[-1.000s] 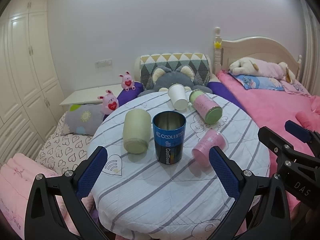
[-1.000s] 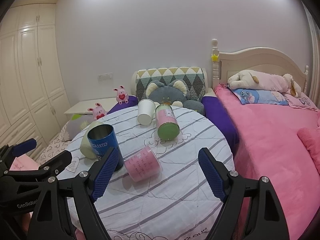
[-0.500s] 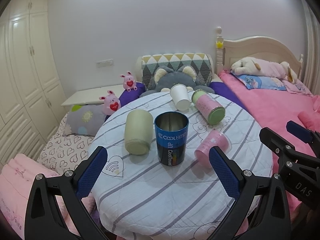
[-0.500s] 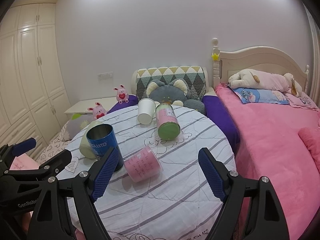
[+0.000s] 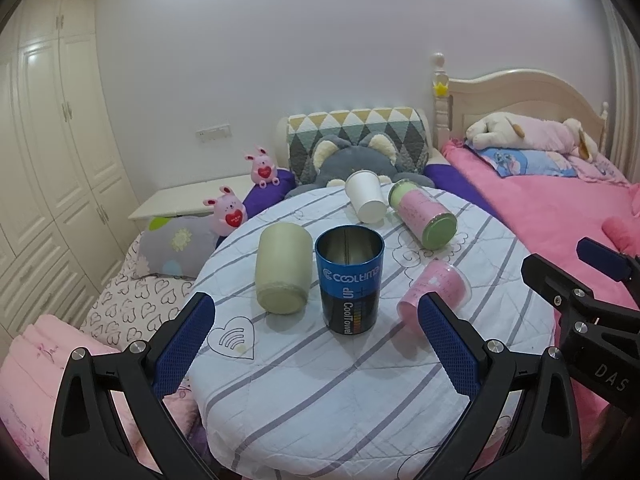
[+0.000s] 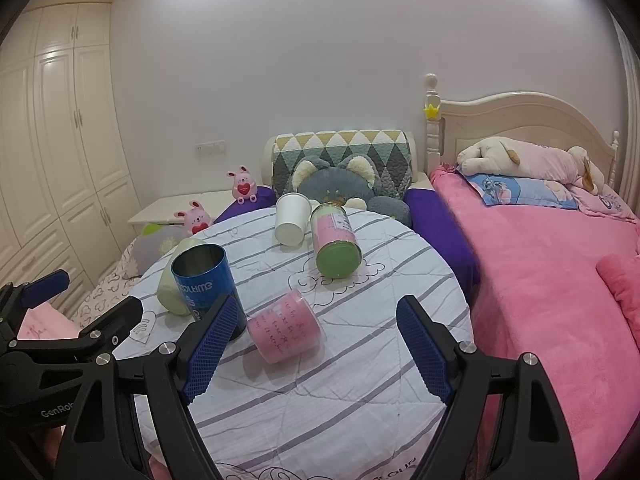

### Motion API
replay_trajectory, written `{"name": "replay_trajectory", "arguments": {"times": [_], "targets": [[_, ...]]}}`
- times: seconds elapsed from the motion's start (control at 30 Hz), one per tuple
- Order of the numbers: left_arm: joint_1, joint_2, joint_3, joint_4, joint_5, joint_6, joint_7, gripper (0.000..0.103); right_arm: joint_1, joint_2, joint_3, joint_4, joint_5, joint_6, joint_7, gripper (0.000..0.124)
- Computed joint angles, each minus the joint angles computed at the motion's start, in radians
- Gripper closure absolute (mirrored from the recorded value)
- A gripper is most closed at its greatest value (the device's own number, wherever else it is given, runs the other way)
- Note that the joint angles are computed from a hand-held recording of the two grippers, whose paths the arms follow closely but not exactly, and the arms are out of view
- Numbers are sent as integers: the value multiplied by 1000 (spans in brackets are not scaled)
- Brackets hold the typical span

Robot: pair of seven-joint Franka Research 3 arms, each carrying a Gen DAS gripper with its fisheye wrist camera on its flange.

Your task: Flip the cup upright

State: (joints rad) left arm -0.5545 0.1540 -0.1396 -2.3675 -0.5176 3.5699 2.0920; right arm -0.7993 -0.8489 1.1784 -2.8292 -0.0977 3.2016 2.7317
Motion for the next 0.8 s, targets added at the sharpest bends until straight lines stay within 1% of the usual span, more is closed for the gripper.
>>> {"name": "replay_trajectory", "arguments": {"times": [0.17, 0.23, 0.53, 0.73, 0.8], "targets": [[-5, 4, 6, 8, -11, -3, 11, 0, -14, 7, 15, 3, -5, 3, -3, 41], [2, 4, 6, 9, 1, -10, 2, 0, -17, 8, 20, 3, -5, 4, -2, 41], [-6, 15, 30, 25, 3, -33, -5, 0, -31, 32, 24, 23, -15, -4, -19, 41], [-31, 34, 60, 49, -3, -51, 1, 0, -50, 53, 28, 36, -20, 0, -34, 41], [-52, 39, 79, 57, -19, -54, 17, 0, -66, 66, 32, 44, -22, 5, -42, 41]]}}
